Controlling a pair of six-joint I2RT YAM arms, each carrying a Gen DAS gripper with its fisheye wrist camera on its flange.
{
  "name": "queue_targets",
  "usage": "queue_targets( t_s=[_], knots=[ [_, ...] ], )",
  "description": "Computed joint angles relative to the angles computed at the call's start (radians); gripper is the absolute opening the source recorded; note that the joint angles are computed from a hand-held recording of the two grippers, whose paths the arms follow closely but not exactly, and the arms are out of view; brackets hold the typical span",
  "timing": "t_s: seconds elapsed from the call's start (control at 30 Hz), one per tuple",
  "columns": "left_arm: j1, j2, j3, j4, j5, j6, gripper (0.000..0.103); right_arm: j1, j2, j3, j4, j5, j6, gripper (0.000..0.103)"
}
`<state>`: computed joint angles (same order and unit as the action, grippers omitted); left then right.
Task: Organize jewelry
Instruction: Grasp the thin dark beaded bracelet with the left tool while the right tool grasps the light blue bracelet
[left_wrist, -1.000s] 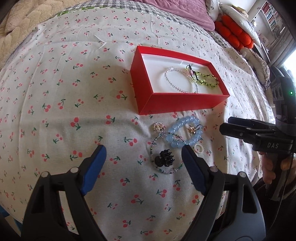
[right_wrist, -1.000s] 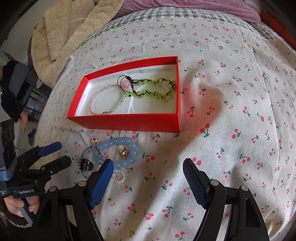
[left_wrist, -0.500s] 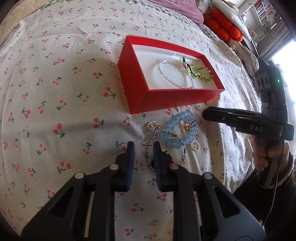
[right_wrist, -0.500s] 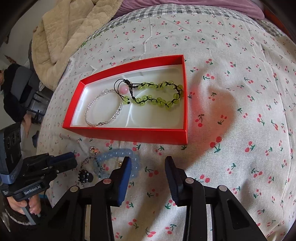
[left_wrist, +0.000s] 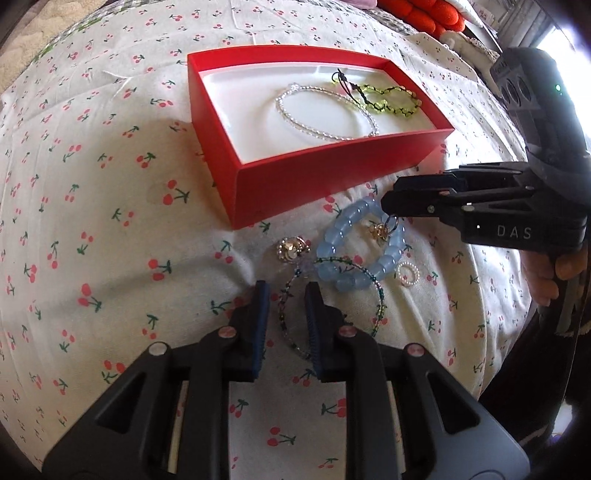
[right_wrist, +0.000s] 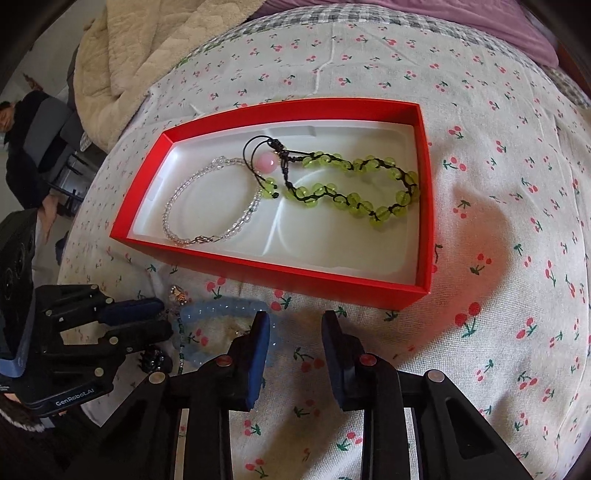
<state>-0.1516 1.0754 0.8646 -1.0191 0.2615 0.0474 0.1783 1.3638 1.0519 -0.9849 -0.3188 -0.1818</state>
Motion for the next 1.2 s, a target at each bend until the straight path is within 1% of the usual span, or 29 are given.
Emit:
queue_targets(
  t_s=[0.03,0.1,0.2,0.27,0.4,0.5,0.57,0.67,0.8,0.93,1.1,1.2],
  knots=[
    [-0.002,0.007,0.000,0.008,-0.001,-0.002,0.022,0.018,0.006,0.001,-0.005,0.011,-0.015,0.030],
    [0.001,0.007,-0.001,0.009,0.001,0.003,0.022,0.072,-0.017,-0.025,0.024,0.071,-0.018,0.032],
    [-0.013,0.010,-0.006,0.023,-0.007,0.006,0.022,0.138,-0.047,-0.055,0.060,0.143,-0.039,0.032],
    [-0.041,0.015,-0.005,0.036,-0.020,-0.017,0.022,0.161,-0.055,-0.067,0.078,0.168,-0.047,0.032],
    [-0.064,0.002,-0.016,0.050,-0.044,-0.045,0.022,0.177,-0.050,-0.071,0.097,0.180,-0.053,0.031],
    [-0.101,-0.003,-0.018,0.059,-0.078,-0.073,0.022,0.194,-0.059,-0.084,0.112,0.199,-0.058,0.029],
    [-0.106,0.000,-0.017,0.062,-0.082,-0.088,0.022,0.217,-0.062,-0.090,0.120,0.211,-0.045,0.024],
    [-0.118,-0.001,-0.023,0.072,-0.088,-0.128,0.018,0.253,-0.079,-0.109,0.126,0.223,-0.022,0.017],
    [-0.118,-0.019,-0.036,0.072,-0.094,-0.164,0.010,0.295,-0.090,-0.120,0.129,0.244,0.008,0.013],
    [-0.083,-0.035,-0.043,0.056,-0.068,-0.171,0.005,0.271,-0.084,-0.110,0.118,0.222,0.011,0.012],
    [0.012,-0.030,-0.033,0.020,0.036,-0.150,0.004,0.259,-0.105,-0.107,0.109,0.211,0.028,0.012],
    [0.023,-0.042,-0.029,0.007,0.051,-0.161,0.004,0.237,-0.120,-0.089,0.075,0.179,0.027,0.011]
  ],
)
